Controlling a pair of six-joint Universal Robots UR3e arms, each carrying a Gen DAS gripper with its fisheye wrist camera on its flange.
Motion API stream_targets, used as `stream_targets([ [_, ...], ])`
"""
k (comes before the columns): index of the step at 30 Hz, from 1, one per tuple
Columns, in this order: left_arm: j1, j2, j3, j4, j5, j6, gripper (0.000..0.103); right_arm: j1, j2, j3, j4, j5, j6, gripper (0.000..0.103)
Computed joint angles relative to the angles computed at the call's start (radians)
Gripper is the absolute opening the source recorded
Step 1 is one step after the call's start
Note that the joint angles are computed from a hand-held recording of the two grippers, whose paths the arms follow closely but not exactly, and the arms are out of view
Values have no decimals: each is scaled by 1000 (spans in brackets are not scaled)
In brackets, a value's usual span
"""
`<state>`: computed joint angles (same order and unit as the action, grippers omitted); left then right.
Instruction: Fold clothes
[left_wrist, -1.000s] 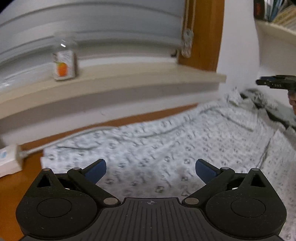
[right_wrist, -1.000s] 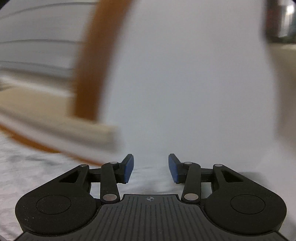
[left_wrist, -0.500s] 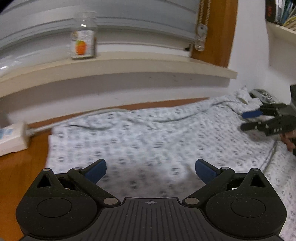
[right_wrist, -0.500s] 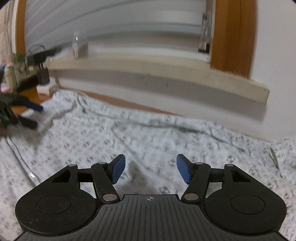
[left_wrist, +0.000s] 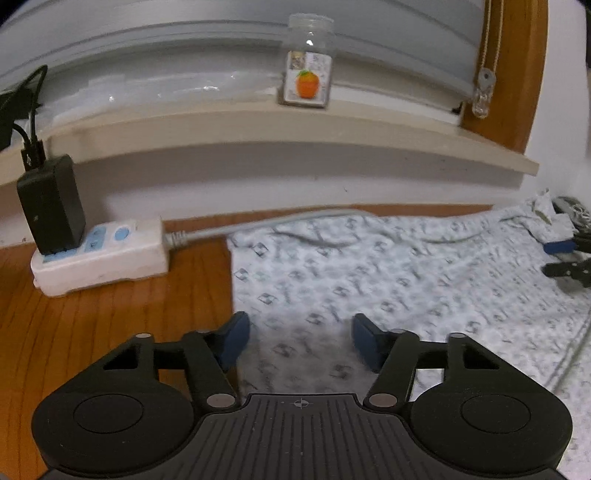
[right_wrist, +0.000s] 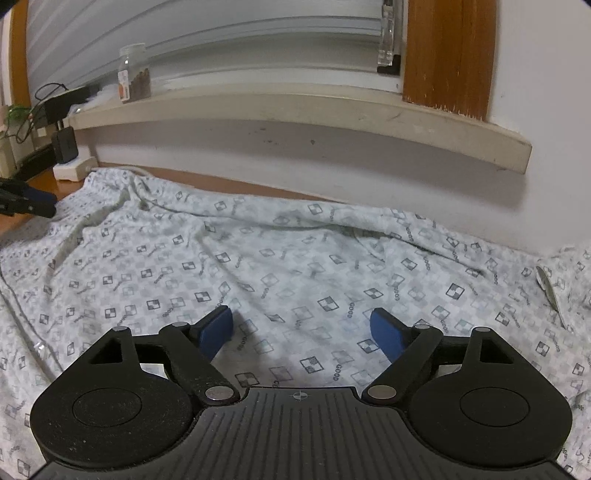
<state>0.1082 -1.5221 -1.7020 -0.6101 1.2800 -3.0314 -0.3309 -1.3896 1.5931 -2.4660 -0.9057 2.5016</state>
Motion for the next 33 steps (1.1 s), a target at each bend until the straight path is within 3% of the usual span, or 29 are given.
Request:
stream_targets([
  [2, 10, 1, -4, 5, -10, 5, 43, 0, 0, 0, -1, -1, 0, 81],
  [3, 15, 2, -6, 7, -15, 7, 28, 1, 0, 0, -3, -2, 1, 81],
  [5, 8, 7, -19, 24, 9, 26, 9, 2, 2, -2, -3, -4, 2, 81],
  [7, 7, 23, -44, 43, 18, 47, 2, 2, 3, -3, -3, -4, 3, 81],
  [11, 26, 78, -99, 66, 38, 85, 2, 2, 5, -3, -6, -4, 4, 81],
  [15, 104, 136, -125, 20, -48, 79, 2, 0, 8, -5, -7, -1, 1, 81],
  [17, 90, 131, -113, 23, -26, 57, 7, 0, 9, -4, -8, -1, -1, 81],
  [19, 46, 103, -80, 34, 25, 20, 21, 1, 6, 3, -19, -4, -2, 82],
  [21, 2, 71, -50, 60, 42, -3, 60, 0, 2, 9, -29, -3, -1, 81],
  [23, -42, 33, -18, 94, 36, -6, 71, -20, -4, 22, -67, 30, 12, 78],
  [25, -98, -22, 42, 100, 32, -7, 73, -21, 17, -26, -105, 17, 30, 67],
  [29, -188, -117, 134, 105, 43, 14, 76, 18, 150, -277, -51, -86, 65, 66],
  [33, -266, -183, 182, 84, 128, 73, 77, 72, 362, -675, 294, -225, 33, 67],
])
